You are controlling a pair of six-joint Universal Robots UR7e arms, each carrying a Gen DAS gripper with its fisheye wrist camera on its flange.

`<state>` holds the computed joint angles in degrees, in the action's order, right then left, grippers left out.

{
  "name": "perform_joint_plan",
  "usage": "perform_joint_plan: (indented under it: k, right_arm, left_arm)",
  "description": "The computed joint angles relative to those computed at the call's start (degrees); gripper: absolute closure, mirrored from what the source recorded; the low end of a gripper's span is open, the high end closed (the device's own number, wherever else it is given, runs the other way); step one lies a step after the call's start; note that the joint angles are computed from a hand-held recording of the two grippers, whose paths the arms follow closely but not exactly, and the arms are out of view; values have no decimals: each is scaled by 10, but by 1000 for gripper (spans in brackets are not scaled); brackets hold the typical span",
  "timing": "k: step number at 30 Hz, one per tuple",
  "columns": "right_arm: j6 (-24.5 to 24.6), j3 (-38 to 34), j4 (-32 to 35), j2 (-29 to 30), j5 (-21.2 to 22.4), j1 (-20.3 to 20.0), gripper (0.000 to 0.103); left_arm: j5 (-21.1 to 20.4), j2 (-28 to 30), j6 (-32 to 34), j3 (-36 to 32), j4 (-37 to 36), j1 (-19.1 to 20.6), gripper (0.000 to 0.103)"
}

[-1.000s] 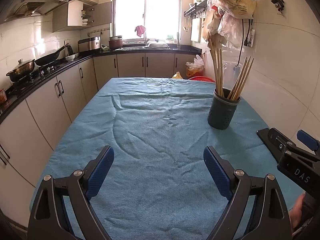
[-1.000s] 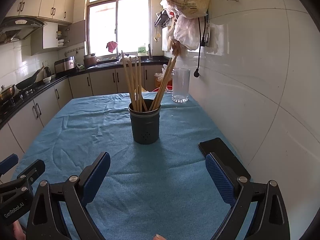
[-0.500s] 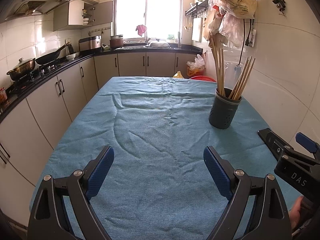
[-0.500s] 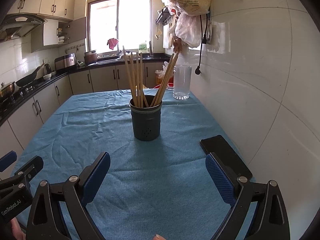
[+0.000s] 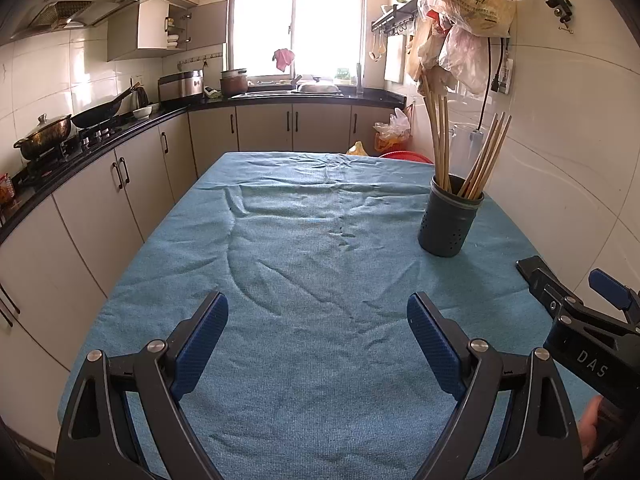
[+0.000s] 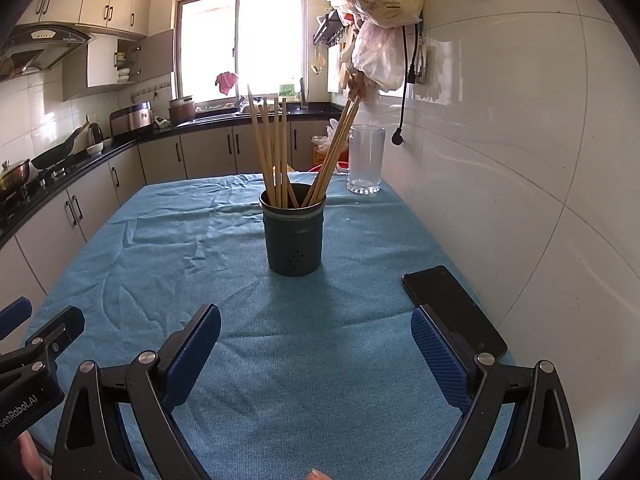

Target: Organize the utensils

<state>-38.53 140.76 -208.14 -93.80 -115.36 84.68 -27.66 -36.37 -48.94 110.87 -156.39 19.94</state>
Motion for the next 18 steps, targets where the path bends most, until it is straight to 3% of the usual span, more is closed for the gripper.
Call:
perform_joint_plan:
  k: [18]
  right_arm:
    - [3,-3,14,5,6,-10,5]
  left_arm:
    - [-2,-15,-21,12,0,16,13]
